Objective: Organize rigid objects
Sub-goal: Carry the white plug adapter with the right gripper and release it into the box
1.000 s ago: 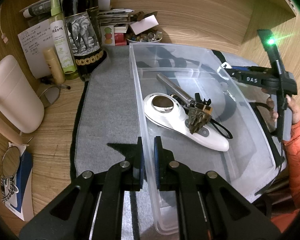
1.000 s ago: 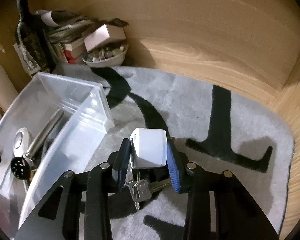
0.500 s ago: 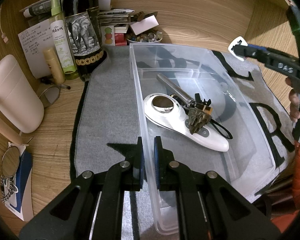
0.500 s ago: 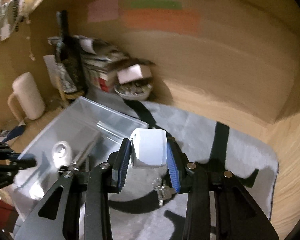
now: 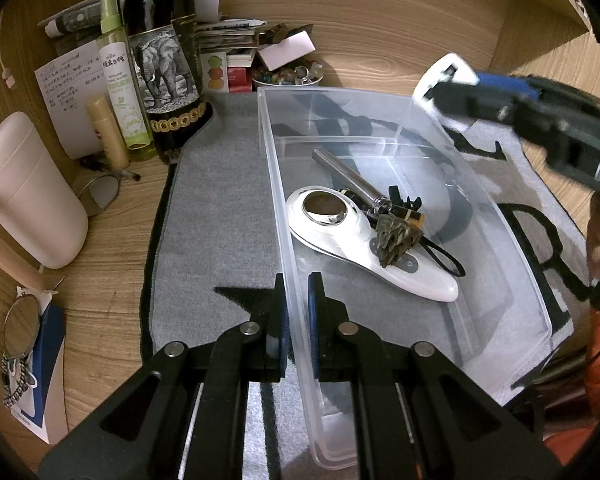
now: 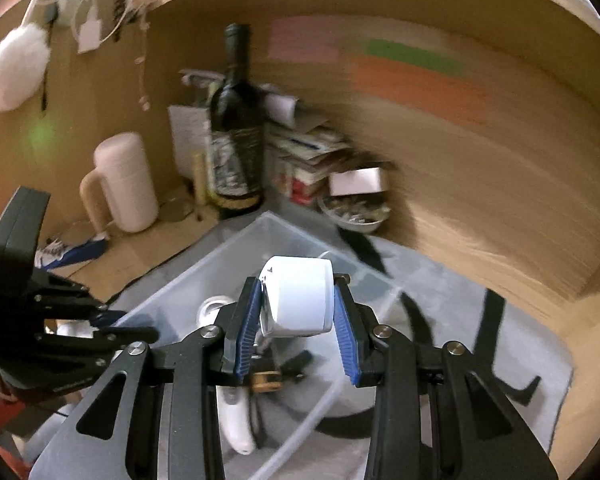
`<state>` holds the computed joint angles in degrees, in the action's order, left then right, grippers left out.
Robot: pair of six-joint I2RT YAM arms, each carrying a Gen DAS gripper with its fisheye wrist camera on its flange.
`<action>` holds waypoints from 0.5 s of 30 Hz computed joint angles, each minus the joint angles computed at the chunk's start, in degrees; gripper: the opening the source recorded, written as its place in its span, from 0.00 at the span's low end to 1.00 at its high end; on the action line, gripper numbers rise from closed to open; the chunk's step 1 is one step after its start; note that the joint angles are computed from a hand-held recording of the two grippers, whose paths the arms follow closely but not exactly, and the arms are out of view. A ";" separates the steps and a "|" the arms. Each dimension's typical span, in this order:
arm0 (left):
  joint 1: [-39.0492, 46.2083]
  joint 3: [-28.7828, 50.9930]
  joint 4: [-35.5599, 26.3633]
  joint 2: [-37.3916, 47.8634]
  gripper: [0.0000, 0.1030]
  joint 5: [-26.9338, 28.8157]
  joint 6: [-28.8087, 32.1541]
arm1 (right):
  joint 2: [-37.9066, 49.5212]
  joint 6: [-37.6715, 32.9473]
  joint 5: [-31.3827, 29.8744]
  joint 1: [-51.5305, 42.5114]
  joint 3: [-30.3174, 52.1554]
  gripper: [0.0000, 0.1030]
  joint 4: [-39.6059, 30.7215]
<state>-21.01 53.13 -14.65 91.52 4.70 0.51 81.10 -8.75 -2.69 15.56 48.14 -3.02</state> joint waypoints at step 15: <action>-0.08 -0.25 0.14 -0.18 0.08 -0.09 0.05 | 10.06 -1.03 2.67 1.60 3.92 0.32 -3.52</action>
<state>-21.09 52.89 -14.51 91.35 4.61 0.56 91.16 -9.78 -0.02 17.16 52.06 -6.55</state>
